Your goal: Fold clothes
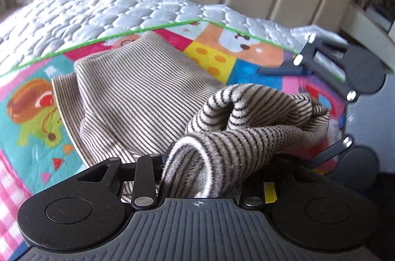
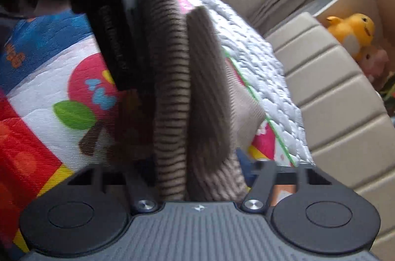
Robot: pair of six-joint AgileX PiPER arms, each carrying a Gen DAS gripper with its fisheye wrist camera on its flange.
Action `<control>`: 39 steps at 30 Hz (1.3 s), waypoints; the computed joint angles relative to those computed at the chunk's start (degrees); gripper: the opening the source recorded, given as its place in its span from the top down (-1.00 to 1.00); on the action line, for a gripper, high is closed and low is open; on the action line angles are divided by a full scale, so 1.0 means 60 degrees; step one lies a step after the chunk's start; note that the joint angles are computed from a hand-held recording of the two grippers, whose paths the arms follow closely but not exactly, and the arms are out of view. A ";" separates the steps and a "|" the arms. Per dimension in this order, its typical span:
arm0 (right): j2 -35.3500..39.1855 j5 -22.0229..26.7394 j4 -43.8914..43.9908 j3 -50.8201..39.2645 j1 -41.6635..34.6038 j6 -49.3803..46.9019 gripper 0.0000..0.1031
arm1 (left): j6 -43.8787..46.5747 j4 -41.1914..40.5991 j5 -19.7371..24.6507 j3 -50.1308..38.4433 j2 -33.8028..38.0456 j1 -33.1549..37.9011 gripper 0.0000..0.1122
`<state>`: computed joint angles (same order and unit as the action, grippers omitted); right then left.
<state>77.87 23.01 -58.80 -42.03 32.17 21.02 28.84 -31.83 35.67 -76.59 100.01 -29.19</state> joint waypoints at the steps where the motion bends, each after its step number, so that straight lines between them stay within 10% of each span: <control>1: -0.0043 0.0157 0.0519 -0.0067 0.0097 -0.0758 0.17 | 0.0028 -0.0036 0.0015 0.0047 -0.0082 0.0016 0.36; 19: -0.3133 0.6190 0.6522 -0.2160 0.1462 -0.9940 0.32 | 0.0871 -0.1335 0.2815 0.0794 -0.2152 -0.0521 0.38; 31: 0.1798 0.4244 0.9054 -0.5662 -0.1626 -1.2611 -0.42 | 0.0387 -0.2931 0.2141 0.0122 -0.0103 0.1806 0.24; 35: 0.2411 0.3592 1.0058 -0.5877 -0.2458 -1.2477 -0.88 | -0.0269 -0.2485 0.1880 -0.0167 0.0485 0.2004 0.13; 39: 0.2089 0.3648 1.1152 -0.6021 -0.3278 -1.1494 -0.89 | -0.0258 -0.2504 0.1743 -0.0302 0.0667 0.2027 0.11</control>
